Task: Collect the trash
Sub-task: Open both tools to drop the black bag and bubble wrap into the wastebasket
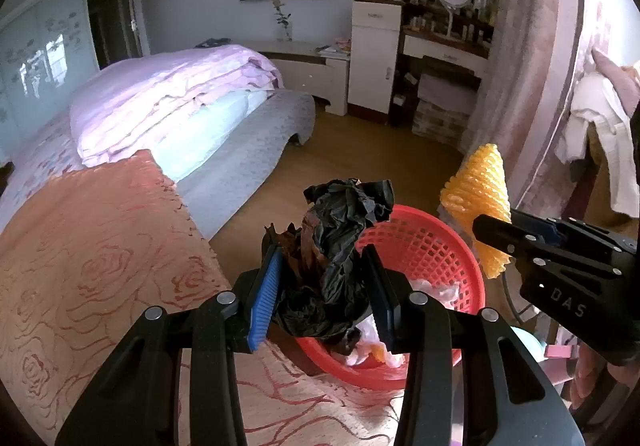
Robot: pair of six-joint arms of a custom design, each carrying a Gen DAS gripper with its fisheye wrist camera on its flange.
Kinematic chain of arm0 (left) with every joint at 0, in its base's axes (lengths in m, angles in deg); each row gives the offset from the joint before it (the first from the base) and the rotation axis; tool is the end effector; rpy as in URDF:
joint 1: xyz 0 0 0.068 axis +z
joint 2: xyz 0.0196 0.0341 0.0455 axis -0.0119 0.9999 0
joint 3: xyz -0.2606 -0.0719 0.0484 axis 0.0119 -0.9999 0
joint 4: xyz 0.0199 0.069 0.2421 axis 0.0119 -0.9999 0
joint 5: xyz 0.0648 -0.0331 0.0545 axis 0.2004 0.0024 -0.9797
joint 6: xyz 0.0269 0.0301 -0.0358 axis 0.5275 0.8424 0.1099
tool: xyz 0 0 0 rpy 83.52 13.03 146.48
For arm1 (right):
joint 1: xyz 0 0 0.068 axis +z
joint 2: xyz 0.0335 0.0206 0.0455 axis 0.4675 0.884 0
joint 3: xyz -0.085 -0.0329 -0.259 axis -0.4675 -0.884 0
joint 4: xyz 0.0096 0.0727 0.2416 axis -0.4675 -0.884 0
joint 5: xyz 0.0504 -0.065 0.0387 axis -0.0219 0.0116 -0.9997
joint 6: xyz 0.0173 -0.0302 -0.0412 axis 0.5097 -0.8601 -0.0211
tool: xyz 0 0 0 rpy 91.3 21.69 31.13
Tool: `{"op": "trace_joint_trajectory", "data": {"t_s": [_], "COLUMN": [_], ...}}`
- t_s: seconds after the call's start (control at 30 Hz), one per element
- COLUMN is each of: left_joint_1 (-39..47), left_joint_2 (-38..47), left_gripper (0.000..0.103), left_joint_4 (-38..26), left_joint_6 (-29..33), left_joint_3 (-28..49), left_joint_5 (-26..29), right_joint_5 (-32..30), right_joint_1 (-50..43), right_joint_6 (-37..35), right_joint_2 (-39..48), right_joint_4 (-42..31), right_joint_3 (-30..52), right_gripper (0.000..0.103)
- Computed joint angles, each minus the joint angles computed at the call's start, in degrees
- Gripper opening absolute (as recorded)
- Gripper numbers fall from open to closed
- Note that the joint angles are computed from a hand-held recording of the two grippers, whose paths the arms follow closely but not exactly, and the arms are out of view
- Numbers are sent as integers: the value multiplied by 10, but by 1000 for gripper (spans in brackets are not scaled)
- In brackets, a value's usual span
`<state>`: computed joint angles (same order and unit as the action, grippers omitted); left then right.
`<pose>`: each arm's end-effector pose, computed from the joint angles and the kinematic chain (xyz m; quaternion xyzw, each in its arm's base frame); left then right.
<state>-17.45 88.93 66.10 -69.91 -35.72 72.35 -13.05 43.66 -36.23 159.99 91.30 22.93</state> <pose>0.3082 -0.1029 0.1419 0.3130 0.8684 -0.1267 0.3631 0.2380 0.0555 0.1388 0.1938 0.9002 0.0125 0.3898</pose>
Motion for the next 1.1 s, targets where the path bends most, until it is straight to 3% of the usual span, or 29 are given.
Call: {"op": "trace_joint_trajectory", "data": {"t_s": [0.27, 0.4, 0.47, 0.57, 0.7, 0.87, 1.1], "left_joint_1": [-14, -16, -15, -7, 12, 45, 90], "left_joint_2": [26, 27, 27, 24, 17, -10, -68], "left_gripper": [41, 46, 59, 68, 72, 77, 83], "left_joint_4": [-7, -7, -7, 4, -8, 1, 30], "left_joint_6": [6, 8, 5, 0, 0, -3, 10], "left_joint_3": [15, 12, 12, 7, 13, 0, -43], "left_joint_5": [2, 3, 5, 11, 22, 24, 25], "right_joint_5": [-19, -31, -34, -39, -40, -25, 64], "right_joint_1": [-14, -22, -23, -26, -29, -23, 24], "right_joint_6": [-6, -8, -6, -9, -4, 16, 52], "right_joint_2": [35, 57, 64, 65, 61, 38, -14], "right_joint_4": [13, 23, 28, 33, 41, 39, -9], "right_joint_3": [5, 9, 8, 7, 1, -8, -1], "right_gripper": [28, 32, 38, 48, 59, 80, 94]}}
